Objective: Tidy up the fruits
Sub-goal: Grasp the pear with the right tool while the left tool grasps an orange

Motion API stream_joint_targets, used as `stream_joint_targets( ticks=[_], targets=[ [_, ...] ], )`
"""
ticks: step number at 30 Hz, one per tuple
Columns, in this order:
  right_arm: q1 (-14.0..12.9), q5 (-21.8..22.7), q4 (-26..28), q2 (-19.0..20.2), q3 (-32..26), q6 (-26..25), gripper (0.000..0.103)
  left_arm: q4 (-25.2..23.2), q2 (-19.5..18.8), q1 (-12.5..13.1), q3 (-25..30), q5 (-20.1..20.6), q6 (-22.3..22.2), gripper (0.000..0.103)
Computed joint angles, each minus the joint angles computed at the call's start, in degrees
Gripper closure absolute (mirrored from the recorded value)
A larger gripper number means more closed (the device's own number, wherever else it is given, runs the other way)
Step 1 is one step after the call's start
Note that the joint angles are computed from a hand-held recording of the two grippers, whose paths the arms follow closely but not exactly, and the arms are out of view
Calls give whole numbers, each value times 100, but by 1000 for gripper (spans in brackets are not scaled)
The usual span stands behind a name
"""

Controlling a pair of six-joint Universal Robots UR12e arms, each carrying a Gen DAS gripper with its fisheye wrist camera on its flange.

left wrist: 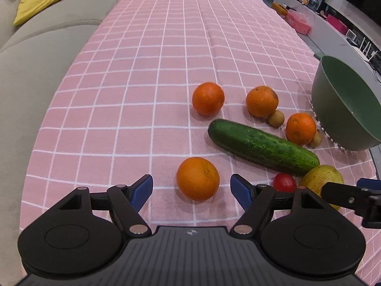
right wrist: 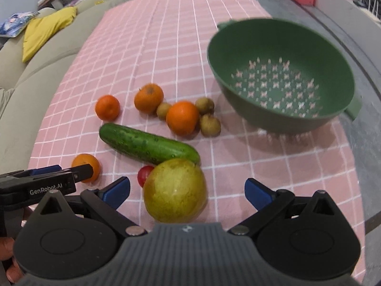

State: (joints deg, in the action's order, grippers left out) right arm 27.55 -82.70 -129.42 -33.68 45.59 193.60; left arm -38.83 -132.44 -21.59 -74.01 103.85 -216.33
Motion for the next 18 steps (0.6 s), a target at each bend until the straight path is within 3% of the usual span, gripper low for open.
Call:
stream_joint_targets(
  ticks=[7, 10, 18],
  targets=[
    [16, -17, 364, 198, -297, 222, 5, 93, -106, 18, 65, -83, 92, 21],
    [-5, 110, 544, 265, -404, 321, 11, 125, -115, 39, 55, -162, 51, 22],
    [-12, 211, 713, 379, -542, 445, 12, 215, -95, 89, -26, -300, -107, 42]
  ],
)
